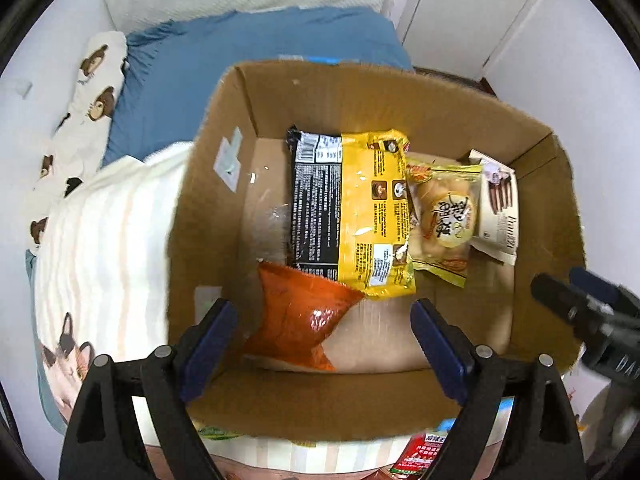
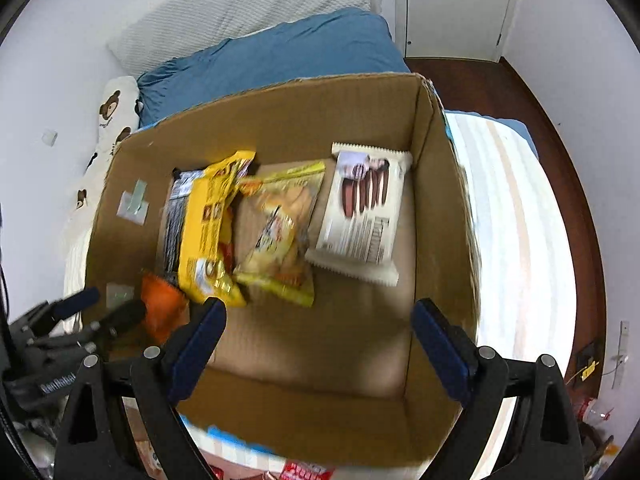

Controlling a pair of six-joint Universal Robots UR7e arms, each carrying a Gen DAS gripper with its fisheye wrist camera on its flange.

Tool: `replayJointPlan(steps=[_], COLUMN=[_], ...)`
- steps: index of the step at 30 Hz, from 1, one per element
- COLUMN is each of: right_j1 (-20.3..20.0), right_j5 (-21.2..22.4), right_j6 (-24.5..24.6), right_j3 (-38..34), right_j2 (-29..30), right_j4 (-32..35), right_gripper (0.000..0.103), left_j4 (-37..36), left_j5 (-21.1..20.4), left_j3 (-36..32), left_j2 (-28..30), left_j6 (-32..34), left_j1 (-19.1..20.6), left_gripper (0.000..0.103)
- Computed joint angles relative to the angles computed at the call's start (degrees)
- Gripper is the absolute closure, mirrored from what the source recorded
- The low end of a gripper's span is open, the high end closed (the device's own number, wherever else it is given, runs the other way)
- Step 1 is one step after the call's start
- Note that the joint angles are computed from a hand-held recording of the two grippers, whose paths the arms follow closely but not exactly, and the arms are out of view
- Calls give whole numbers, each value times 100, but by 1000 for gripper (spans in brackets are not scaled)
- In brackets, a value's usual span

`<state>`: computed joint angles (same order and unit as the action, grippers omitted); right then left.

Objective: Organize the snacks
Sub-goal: 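Lower both packets into the box and open both tools, then grasp the panda snack bag with the left tool while the right tool grasps the white wrapped bun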

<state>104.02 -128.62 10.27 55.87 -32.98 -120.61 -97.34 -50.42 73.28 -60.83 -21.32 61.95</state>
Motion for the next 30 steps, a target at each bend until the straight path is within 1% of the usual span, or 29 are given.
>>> replayJointPlan(steps=[1,4,9,13,19,24,30], right_j1=[36,131,300,485,705,882,1071], right_j5=[-28,-58,-145,-324,-439,-489,-528], right_j6=[-2,-16,-97,-240,-357,-410,-438], right_j3=[190,676,1213,1578,1932,2218,2430], right_j2=[-95,-354,-669,-858,-1070,-1255,-1416], right_j4=[-125,-462,-906,-1348,-1778,-2100,-2300], right_gripper=[7,7,7,7,7,7,7], left_j4=[-8,-177,-574,-803,-1101,-1201,-1259], left_j5=[54,210,455,599,823,886,926], left_j3=[-151,8,430,770,1196,1456,1681], left_j2=[36,-96,-432,-716,-1098,-1387,-1628], left_j6=[82,19,74,94,155,163,160], left_j1=[13,-153,-369,-523,-771,-954,-1129], left_gripper=[13,13,13,13,13,13,13])
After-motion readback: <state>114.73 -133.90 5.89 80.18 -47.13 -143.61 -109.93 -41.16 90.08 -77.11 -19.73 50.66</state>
